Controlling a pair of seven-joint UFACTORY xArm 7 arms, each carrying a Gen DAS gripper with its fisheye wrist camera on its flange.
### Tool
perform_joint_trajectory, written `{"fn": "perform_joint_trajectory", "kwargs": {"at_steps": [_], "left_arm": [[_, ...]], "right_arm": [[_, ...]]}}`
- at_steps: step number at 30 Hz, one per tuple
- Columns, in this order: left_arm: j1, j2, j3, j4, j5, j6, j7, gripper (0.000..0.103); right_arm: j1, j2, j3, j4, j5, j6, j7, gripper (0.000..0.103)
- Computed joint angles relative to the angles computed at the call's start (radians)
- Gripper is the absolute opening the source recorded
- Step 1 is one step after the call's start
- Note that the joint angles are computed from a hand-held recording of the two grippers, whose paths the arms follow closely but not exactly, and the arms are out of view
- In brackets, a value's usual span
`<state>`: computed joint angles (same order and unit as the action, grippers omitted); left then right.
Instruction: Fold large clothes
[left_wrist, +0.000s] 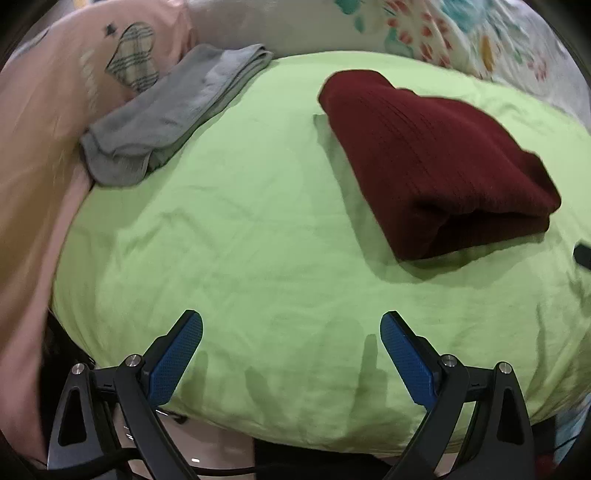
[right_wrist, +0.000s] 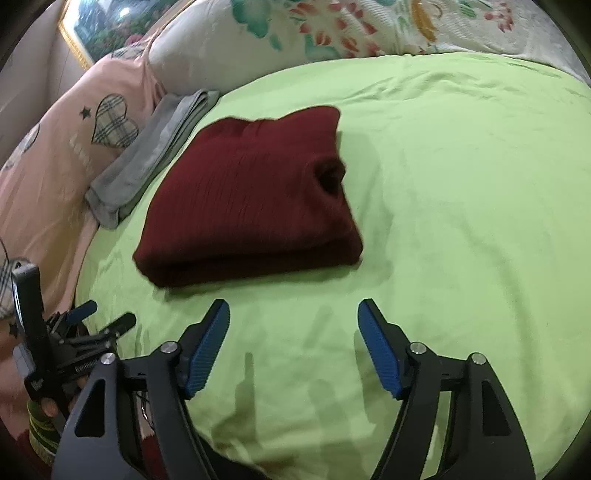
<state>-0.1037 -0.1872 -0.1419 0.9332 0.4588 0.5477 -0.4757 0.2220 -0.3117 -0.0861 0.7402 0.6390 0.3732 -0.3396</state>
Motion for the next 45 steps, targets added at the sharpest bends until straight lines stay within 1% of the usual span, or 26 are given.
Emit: {"fn": "perform_joint_trajectory", "kwargs": {"at_steps": [2,5,9,11,12,14,17,18,20,21,22,24,26,27,30,32,35,36,38,39,40,41,42,43,44,45], "left_arm": [[0.009,-0.018,0.002,-0.026,0.006,-0.033,-0.034,0.097],[0.012,-0.020,0.003,-0.032,0.001,-0.059,-0.024,0.097],[0.004,-0.022,0.003,-0.026,-0.022,-0.062,0.019,0.097],[0.003,-0.036,0.003,-0.030,-0.033,-0.068,0.033,0.097],[0.005,-0.049,-0.001,-0.038,-0.033,-0.070,0.027,0.097],[0.006,-0.069,0.003,-0.041,-0.053,-0.081,0.045,0.097],[0.008,-0.079,0.010,-0.035,-0.087,-0.088,0.079,0.097],[0.005,-0.078,0.013,-0.030,-0.104,-0.082,0.099,0.097],[-0.002,-0.067,0.016,-0.016,-0.135,-0.072,0.137,0.097],[-0.003,-0.056,0.016,-0.005,-0.145,-0.067,0.149,0.097],[-0.005,-0.043,0.018,0.007,-0.156,-0.064,0.162,0.097],[-0.011,-0.016,0.021,0.036,-0.183,-0.063,0.181,0.097],[-0.023,0.016,0.027,0.074,-0.224,-0.064,0.199,0.097],[-0.029,0.031,0.032,0.093,-0.247,-0.069,0.214,0.097],[-0.036,0.112,0.033,0.194,-0.263,-0.054,0.213,0.097],[-0.045,0.177,0.038,0.274,-0.279,-0.040,0.224,0.097],[-0.061,0.253,0.047,0.371,-0.279,-0.015,0.217,0.097],[-0.066,0.274,0.051,0.397,-0.281,-0.008,0.220,0.097],[-0.079,0.307,0.060,0.434,-0.263,0.006,0.202,0.097],[-0.083,0.318,0.062,0.445,-0.270,0.009,0.205,0.098],[-0.082,0.328,0.062,0.456,-0.287,0.009,0.218,0.098],[-0.085,0.330,0.065,0.458,-0.289,0.005,0.218,0.098],[-0.086,0.333,0.067,0.461,-0.292,0.002,0.223,0.098],[-0.088,0.335,0.068,0.459,-0.295,-0.003,0.225,0.098],[-0.091,0.337,0.068,0.457,-0.299,-0.007,0.228,0.098],[-0.090,0.346,0.066,0.461,-0.310,-0.006,0.244,0.098]], "right_arm": [[0.004,-0.018,0.009,-0.021,-0.009,-0.009,-0.005,0.077],[-0.030,-0.046,0.068,-0.049,-0.127,-0.035,0.073,0.079],[-0.014,-0.084,0.084,-0.078,-0.215,-0.082,0.106,0.080],[0.016,-0.102,0.063,-0.082,-0.248,-0.093,0.073,0.080],[0.009,-0.114,0.068,-0.081,-0.280,-0.086,0.071,0.080],[-0.036,-0.125,0.101,-0.070,-0.357,-0.058,0.120,0.080],[0.031,-0.154,0.018,-0.064,-0.292,-0.039,0.089,0.080],[0.065,-0.165,-0.023,-0.064,-0.237,-0.039,0.073,0.080],[0.104,-0.154,-0.076,-0.039,-0.168,-0.006,0.041,0.080],[0.087,-0.119,-0.074,-0.001,-0.171,0.035,0.052,0.080],[0.047,-0.094,-0.042,0.018,-0.200,0.040,0.082,0.080],[-0.013,-0.027,0.000,0.056,-0.241,-0.019,0.128,0.080],[0.013,0.043,-0.045,0.118,-0.152,-0.033,0.079,0.080],[0.032,0.100,-0.078,0.175,-0.058,-0.030,0.035,0.080],[0.015,0.238,-0.091,0.321,0.064,0.006,-0.016,0.080],[-0.016,0.362,-0.086,0.457,0.143,0.069,-0.052,0.079],[-0.065,0.490,-0.057,0.594,0.163,0.130,-0.009,0.071],[-0.078,0.512,-0.045,0.613,0.163,0.137,0.005,0.065],[-0.112,0.583,-0.023,0.687,0.165,0.182,0.034,0.041],[-0.134,0.617,-0.008,0.728,0.170,0.226,0.041,0.014],[-0.163,0.627,0.025,0.743,0.193,0.238,0.026,0.012],[-0.151,0.612,0.019,0.728,0.203,0.209,0.008,0.009],[-0.162,0.582,0.042,0.695,0.248,0.155,-0.051,0.007],[-0.212,0.549,0.107,0.660,0.310,0.105,-0.114,0.007],[-0.229,0.534,0.131,0.642,0.334,0.080,-0.134,0.007],[-0.208,0.530,0.112,0.628,0.316,0.062,-0.113,0.007]]}}
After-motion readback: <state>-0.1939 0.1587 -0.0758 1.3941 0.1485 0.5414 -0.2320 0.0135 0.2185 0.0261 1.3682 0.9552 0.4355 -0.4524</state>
